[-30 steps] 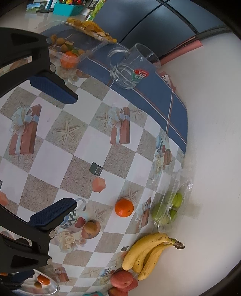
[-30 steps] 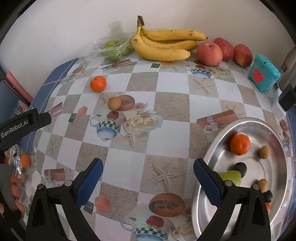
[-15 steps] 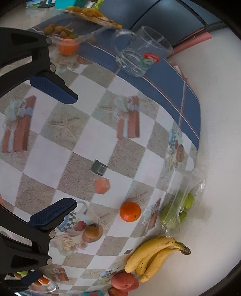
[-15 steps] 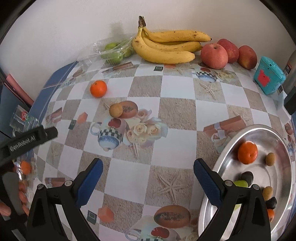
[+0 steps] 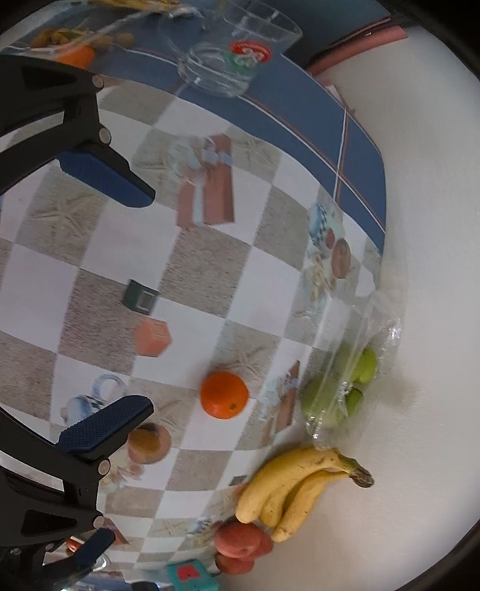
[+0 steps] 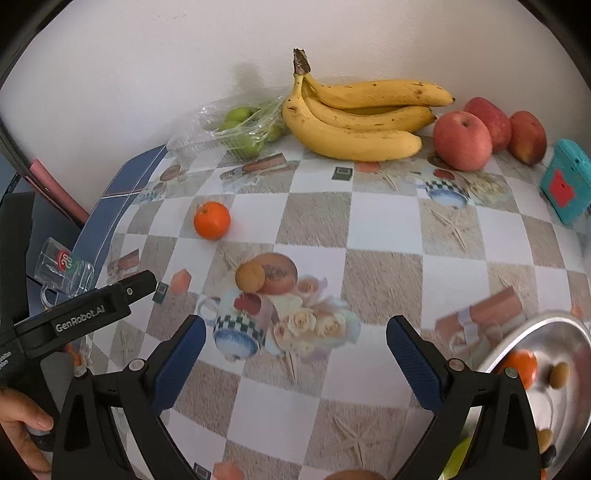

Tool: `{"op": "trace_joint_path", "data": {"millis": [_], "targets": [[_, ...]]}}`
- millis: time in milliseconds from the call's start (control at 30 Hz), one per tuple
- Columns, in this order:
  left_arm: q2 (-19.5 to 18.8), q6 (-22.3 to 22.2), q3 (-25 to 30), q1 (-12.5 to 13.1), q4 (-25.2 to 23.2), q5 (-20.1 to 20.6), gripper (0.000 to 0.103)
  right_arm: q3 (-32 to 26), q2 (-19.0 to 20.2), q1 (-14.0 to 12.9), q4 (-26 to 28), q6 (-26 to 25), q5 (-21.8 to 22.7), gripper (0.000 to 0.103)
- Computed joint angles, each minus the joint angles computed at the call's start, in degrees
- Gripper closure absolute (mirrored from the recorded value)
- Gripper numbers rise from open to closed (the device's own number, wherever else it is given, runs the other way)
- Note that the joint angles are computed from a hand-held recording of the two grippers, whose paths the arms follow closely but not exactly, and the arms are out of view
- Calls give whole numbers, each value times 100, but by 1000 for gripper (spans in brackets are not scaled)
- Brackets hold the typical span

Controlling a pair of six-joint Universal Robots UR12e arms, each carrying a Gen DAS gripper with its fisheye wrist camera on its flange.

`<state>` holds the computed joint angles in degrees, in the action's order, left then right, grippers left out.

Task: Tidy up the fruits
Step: 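Withdraw both open grippers from the plate toward the loose orange and kiwi, then grasp a loose orange with the left gripper while the right gripper grasps a brown kiwi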

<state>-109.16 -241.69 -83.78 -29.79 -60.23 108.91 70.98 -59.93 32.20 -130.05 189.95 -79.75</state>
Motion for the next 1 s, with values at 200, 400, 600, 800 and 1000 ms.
{"op": "trace_joint_path", "data": {"millis": [200, 400, 600, 800, 1000], "targets": [[48, 270, -189, 153, 618, -288, 0, -204, 176, -11, -57, 12, 163, 5], [-1, 429, -229, 247, 1224, -339, 0, -502, 372, 55, 96, -218, 43, 5], [-186, 855, -29, 277, 1255, -273, 0, -701, 542, 121, 252, -403, -86, 15], [-387, 1159, 192, 319, 991, -436, 1, -850, 675, 172, 420, -597, -166, 20], [-491, 1434, 242, 342, 1173, -565, 10, -953, 750, 195, 525, -729, -202, 32]]}}
